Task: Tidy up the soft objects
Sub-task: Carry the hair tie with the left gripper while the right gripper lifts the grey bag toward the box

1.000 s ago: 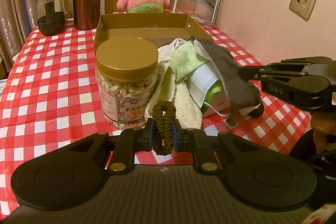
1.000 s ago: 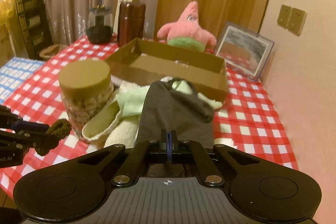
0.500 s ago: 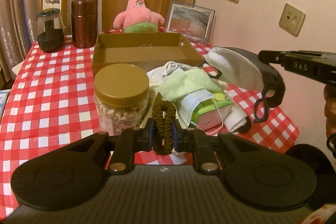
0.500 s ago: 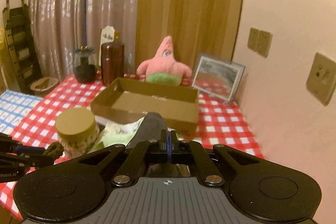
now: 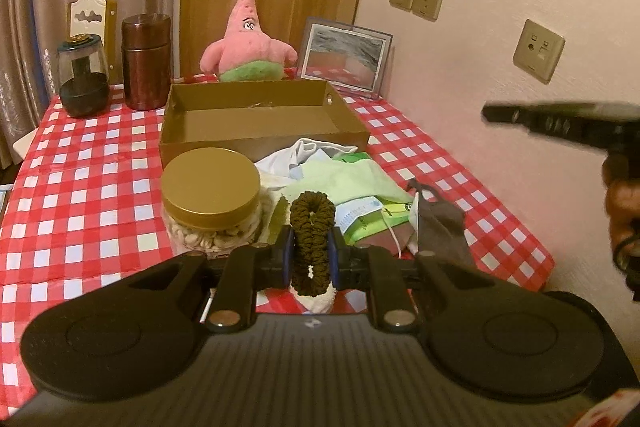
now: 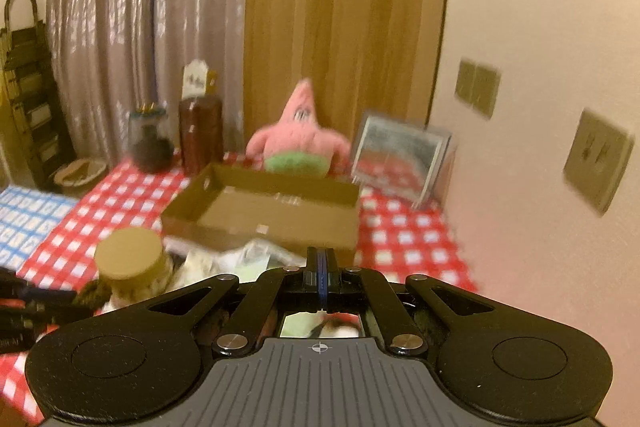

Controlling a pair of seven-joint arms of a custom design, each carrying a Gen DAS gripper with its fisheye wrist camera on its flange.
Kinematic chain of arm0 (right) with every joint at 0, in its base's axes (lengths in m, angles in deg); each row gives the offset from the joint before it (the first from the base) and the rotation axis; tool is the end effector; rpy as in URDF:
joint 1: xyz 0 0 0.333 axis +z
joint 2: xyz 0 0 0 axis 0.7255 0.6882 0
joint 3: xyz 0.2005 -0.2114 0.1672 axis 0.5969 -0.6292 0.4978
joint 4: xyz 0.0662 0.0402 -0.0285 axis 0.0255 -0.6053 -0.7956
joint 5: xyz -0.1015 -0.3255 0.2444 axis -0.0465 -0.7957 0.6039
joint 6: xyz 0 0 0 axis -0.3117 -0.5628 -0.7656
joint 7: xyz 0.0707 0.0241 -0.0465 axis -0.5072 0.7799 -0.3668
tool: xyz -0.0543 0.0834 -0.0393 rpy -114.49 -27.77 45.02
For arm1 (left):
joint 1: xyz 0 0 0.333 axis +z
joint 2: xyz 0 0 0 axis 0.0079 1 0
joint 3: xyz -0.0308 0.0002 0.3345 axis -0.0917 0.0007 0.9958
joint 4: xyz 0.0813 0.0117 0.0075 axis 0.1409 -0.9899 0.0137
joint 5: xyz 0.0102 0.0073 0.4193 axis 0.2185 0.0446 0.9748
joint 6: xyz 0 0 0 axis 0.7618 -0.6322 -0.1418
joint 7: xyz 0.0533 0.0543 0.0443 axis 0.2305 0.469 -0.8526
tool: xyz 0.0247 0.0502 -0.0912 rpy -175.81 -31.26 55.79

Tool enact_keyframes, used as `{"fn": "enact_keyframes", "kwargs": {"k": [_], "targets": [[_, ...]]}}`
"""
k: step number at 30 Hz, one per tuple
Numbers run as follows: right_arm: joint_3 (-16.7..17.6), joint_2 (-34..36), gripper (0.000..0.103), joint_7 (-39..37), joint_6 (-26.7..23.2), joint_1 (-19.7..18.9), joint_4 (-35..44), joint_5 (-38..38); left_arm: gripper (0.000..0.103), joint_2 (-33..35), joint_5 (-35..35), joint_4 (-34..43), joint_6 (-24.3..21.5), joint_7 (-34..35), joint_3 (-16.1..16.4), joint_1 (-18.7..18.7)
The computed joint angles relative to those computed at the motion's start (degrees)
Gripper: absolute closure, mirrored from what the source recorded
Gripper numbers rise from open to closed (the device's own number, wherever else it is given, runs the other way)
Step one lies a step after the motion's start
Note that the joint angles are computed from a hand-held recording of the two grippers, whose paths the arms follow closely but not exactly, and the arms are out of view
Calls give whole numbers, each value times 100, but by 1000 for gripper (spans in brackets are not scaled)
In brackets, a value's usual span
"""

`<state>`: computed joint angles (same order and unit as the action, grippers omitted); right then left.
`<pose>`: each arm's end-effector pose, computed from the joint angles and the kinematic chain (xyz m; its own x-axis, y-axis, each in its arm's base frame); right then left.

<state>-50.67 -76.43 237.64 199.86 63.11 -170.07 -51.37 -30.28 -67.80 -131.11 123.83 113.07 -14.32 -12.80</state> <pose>0.4035 0.3329 0.5379 0.2297 -0.9733 0.0056 -0.4518 -0.1117 -0.8851 0.4016 -0.1191 0.5607 -0.2882 -0.9465 0.1453 -0.6300 0.0732 -0.7731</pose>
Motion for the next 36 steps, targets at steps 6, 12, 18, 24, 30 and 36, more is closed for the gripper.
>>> {"fn": "enact_keyframes", "kwargs": {"k": [6,12,18,24,30,36], "targets": [[-154,105,100,-352,25,143,-325,951,87,105,-52,27,-14,49,44,-77],[-30,186,17,-6,184,58,-650,1300,87,301,-192,82,-11,142,109,-155],[-151,691,16,-693,-153,402,-551,1984,87,440,-262,138,-101,214,89,-128],[-305,1150,18,-768,-578,602,-174,2059,87,513,-217,208,-152,172,3,-24],[-416,907,96,-570,-566,675,-362,1978,87,567,-190,254,-147,179,-12,-27],[-222,193,97,260,-405,356,-716,1330,87,529,-233,275,-133,191,-21,-83]]}}
